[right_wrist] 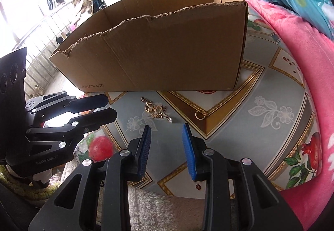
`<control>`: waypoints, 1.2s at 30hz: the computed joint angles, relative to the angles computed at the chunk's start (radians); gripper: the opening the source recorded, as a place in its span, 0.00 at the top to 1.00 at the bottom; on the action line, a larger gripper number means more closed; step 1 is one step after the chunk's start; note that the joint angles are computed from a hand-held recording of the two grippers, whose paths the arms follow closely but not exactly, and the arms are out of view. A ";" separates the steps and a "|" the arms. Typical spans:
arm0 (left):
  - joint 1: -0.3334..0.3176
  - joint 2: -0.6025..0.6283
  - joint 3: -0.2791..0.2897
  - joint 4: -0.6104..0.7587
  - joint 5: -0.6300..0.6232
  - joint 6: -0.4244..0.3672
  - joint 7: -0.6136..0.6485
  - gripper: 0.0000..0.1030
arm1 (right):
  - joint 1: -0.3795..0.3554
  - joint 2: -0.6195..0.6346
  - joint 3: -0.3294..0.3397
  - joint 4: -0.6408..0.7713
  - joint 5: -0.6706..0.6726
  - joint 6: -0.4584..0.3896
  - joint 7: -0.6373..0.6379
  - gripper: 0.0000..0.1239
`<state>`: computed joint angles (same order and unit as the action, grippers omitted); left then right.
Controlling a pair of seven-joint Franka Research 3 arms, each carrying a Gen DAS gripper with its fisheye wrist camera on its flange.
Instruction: Organize jewelry
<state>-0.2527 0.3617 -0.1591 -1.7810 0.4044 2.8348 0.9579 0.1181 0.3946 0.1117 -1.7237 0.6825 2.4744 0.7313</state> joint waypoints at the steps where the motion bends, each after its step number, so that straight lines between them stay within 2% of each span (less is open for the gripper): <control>1: -0.002 0.009 -0.001 0.011 0.001 -0.002 0.005 0.74 | 0.003 0.003 -0.002 0.003 -0.007 0.005 0.001 0.76; 6: -0.009 0.038 -0.005 0.051 -0.001 -0.025 0.027 0.75 | 0.011 0.009 -0.004 0.004 -0.030 0.044 0.008 0.76; 10: -0.007 0.052 -0.010 0.064 -0.016 -0.032 0.043 0.75 | 0.005 0.023 0.006 0.022 -0.028 0.043 -0.009 0.76; 17: -0.015 0.068 -0.003 0.088 -0.013 -0.054 0.054 0.75 | -0.002 0.048 0.025 0.036 -0.023 0.052 -0.100 0.77; 22: -0.016 0.070 0.002 0.090 -0.013 -0.057 0.050 0.75 | 0.008 0.075 0.022 0.067 -0.051 0.043 -0.115 0.82; 30: -0.011 0.081 -0.003 0.100 -0.024 -0.057 0.058 0.75 | 0.023 0.047 0.024 0.028 -0.087 0.069 -0.175 0.95; 36: -0.006 0.086 -0.009 0.103 -0.034 -0.043 0.076 0.75 | 0.018 0.025 0.022 0.007 -0.066 0.063 -0.170 0.97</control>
